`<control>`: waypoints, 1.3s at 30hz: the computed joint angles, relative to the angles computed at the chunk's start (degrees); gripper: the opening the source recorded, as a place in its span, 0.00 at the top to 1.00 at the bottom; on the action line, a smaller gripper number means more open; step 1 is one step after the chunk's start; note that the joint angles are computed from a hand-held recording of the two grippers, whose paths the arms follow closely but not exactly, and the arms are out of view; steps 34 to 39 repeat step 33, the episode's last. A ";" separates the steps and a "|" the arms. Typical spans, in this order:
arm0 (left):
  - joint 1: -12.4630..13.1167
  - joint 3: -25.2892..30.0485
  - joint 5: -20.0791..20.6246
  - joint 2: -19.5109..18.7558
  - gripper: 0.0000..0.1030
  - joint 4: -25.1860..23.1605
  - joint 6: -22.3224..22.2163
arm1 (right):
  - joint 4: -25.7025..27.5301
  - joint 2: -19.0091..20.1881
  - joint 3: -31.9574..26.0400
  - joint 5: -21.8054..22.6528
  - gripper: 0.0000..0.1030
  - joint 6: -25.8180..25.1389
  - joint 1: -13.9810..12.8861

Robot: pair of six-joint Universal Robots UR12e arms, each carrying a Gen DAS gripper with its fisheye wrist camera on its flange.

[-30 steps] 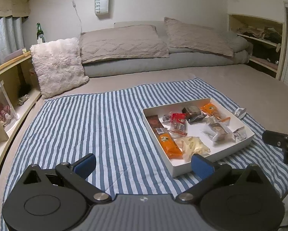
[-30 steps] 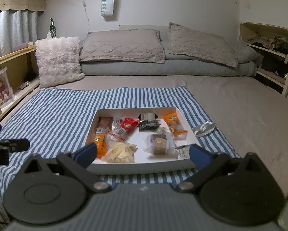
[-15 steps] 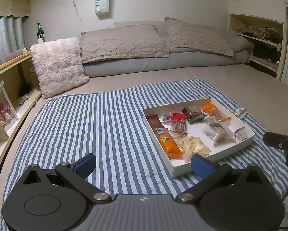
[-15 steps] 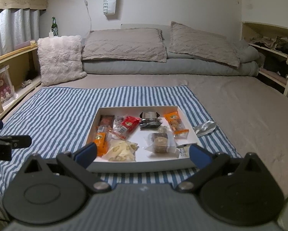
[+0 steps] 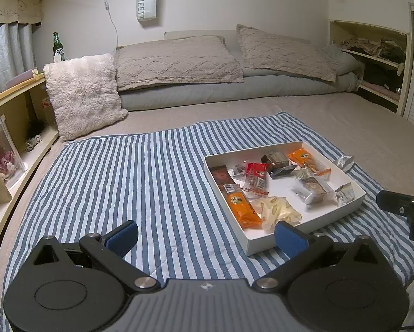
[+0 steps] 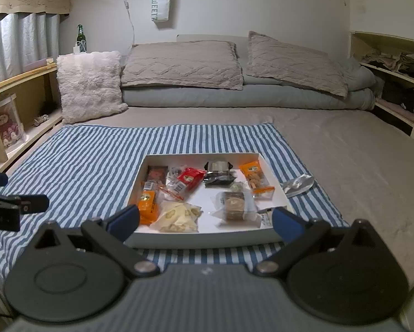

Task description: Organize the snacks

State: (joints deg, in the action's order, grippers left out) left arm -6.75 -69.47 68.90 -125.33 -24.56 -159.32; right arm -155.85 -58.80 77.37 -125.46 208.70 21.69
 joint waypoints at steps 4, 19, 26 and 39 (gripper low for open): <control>-0.02 -0.03 0.01 0.02 0.00 -0.02 -0.06 | -0.28 -0.14 0.23 0.53 0.01 -0.31 -0.18; -0.10 -0.11 0.28 0.10 0.00 0.00 -0.03 | -0.34 -0.19 0.30 1.15 0.01 -0.57 -0.25; -0.09 -0.11 0.31 0.02 0.00 0.11 -0.06 | -0.81 -0.44 0.75 1.81 0.01 -1.29 -0.53; -0.04 -0.12 0.31 0.03 0.00 0.20 -0.32 | -0.64 -0.39 0.64 1.69 0.01 -1.14 -0.45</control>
